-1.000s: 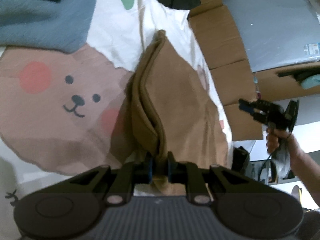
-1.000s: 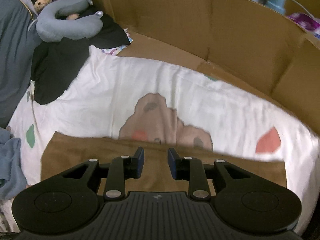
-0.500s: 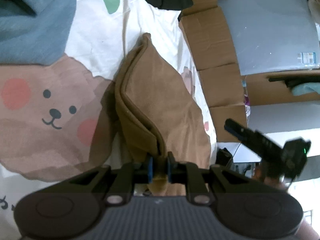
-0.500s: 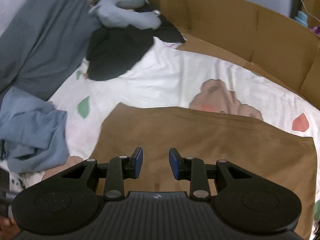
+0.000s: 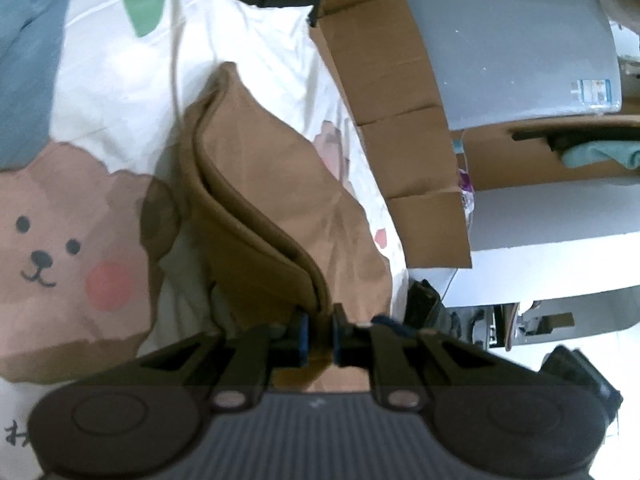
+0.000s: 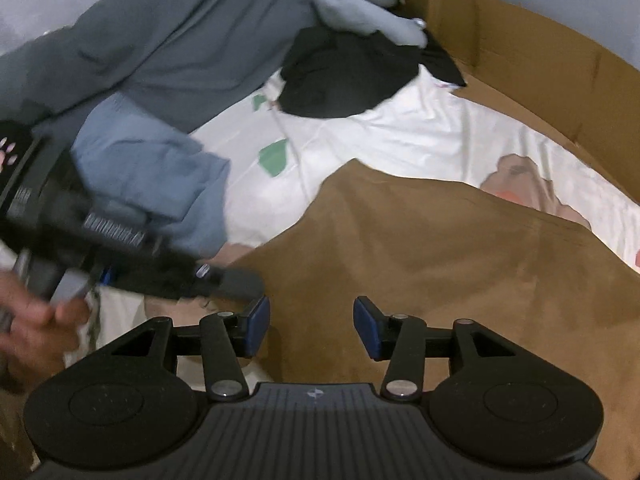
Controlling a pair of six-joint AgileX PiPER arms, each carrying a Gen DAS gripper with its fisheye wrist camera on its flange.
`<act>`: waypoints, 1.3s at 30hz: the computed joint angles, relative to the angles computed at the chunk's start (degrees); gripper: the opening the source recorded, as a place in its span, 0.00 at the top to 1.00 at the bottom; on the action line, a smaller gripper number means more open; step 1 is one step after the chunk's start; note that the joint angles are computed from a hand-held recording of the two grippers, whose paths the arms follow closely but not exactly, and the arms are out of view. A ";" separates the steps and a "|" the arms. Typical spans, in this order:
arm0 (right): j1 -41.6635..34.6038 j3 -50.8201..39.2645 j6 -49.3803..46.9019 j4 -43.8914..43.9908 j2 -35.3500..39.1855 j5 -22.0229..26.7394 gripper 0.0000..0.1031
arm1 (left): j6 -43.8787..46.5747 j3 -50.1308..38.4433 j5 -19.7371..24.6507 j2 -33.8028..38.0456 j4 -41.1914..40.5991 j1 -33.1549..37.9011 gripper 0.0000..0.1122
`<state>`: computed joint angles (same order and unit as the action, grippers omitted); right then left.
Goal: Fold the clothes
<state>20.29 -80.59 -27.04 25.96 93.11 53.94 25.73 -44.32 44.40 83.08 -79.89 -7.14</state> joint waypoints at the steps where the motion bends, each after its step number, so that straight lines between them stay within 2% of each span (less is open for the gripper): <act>1: 0.25 0.61 0.15 -0.30 -0.56 -0.31 0.48 | -0.09 -0.62 0.13 0.37 0.04 -0.08 0.90; 6: 1.21 4.48 -0.33 -0.10 -3.20 -3.12 0.40 | -1.95 -3.70 0.87 1.41 0.86 -0.86 0.90; 12: 5.26 9.03 1.44 -2.98 -5.01 -10.59 0.39 | -4.78 -5.17 1.15 2.43 1.49 -1.43 0.90; 19: 10.49 10.34 4.49 -10.99 -2.89 -18.11 0.41 | -8.49 -6.87 3.55 1.67 5.60 -0.04 0.90; 20: 10.83 10.09 4.39 -11.43 -2.40 -18.55 0.43 | -8.87 -7.10 3.94 1.56 6.10 0.22 0.90; 22: 11.49 9.44 4.32 -12.50 -1.31 -19.32 0.53 | -9.25 -7.44 4.80 1.30 6.65 0.79 0.90; 23: 11.85 8.76 4.76 -13.51 -0.54 -19.36 0.60 | -9.71 -7.62 5.14 1.09 7.30 1.06 0.90; 24: 12.13 8.12 5.07 -14.30 0.14 -19.34 0.72 | -10.17 -7.81 5.49 0.87 7.94 1.33 0.90; 25: 12.28 7.64 5.00 -14.42 0.66 -19.39 0.77 | -10.62 -8.01 5.84 0.66 8.58 1.61 0.90; 27: 12.17 6.86 4.40 -13.18 1.31 -19.61 0.81 | -12.55 -8.93 6.78 0.07 10.89 2.45 0.90; 28: 12.17 6.69 4.42 -12.65 1.31 -19.72 0.81 | -13.84 -9.63 7.38 -0.32 12.44 3.03 0.89; 30: 12.14 6.35 4.44 -11.57 1.32 -19.94 0.91 | -14.03 -10.04 7.92 -2.14 13.55 5.17 0.83; 31: 12.03 6.26 4.41 -10.95 1.34 -20.00 0.93 | -13.64 -9.85 7.89 -3.10 13.36 6.42 0.77; 32: 11.72 6.36 4.35 -10.22 1.37 -19.92 0.93 | -14.06 -9.91 7.62 -3.57 13.99 7.41 0.66; 34: 11.13 6.66 4.26 -8.85 1.34 -19.88 0.94 | -15.02 -10.57 6.92 -3.34 16.61 8.60 0.53; 39: 10.06 7.99 3.19 -5.50 0.42 -19.87 0.94 | -16.30 -11.86 4.79 2.41 19.90 8.24 0.47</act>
<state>30.36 -72.60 -23.85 20.45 93.53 34.07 9.44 -56.18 49.19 85.49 -59.99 1.11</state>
